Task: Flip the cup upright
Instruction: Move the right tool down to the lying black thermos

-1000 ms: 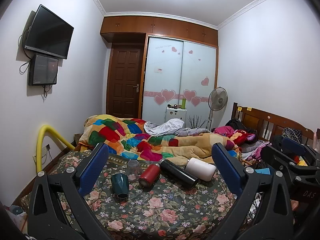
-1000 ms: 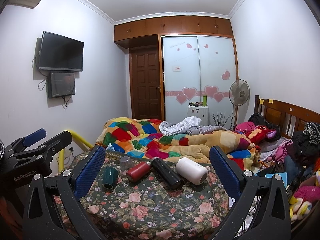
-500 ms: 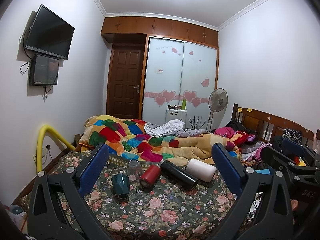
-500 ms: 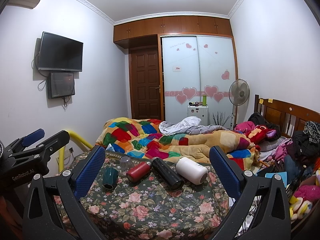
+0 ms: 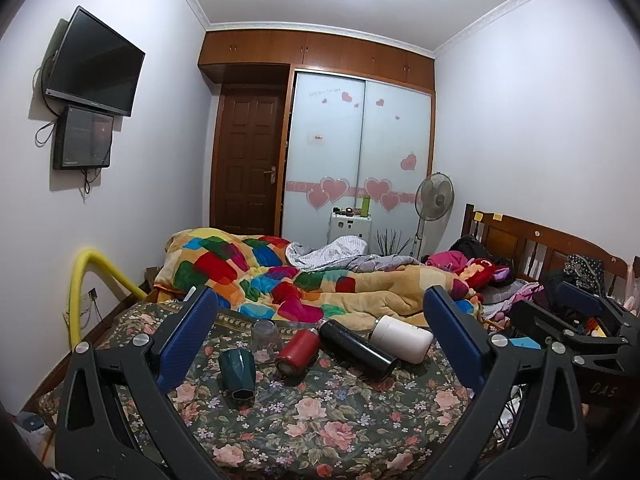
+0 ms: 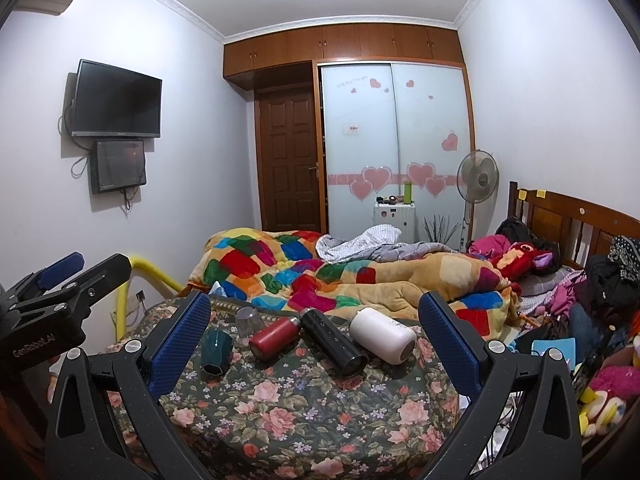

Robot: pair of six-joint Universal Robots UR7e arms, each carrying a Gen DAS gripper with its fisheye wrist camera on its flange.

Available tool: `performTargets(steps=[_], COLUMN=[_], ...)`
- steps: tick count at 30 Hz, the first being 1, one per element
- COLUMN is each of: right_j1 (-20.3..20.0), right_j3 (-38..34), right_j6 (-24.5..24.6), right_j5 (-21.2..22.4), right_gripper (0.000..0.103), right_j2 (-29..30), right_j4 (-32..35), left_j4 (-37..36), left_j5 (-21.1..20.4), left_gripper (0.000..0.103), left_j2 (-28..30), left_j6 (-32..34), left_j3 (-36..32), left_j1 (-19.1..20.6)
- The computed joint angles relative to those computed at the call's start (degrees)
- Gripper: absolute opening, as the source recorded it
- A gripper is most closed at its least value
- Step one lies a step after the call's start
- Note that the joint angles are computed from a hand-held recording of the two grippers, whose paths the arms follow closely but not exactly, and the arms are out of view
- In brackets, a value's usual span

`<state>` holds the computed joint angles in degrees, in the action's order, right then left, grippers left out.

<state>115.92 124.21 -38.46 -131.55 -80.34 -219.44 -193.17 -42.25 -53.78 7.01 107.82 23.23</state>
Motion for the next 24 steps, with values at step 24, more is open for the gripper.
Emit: performTargets(steps=[24], right_j1=[-20.06], right_j3=[-16.68], right_j6=[10.57], right_j5=[6.52], right_gripper=[0.103], right_j2=[4.75], right_j4=[40.14], left_j4=[23.89], left_j5=[-6.21], left_gripper=[0.103], left_j2=[12.01], left_j6=[-13.22], left_j3=[-14.32], left_j1=[16.49])
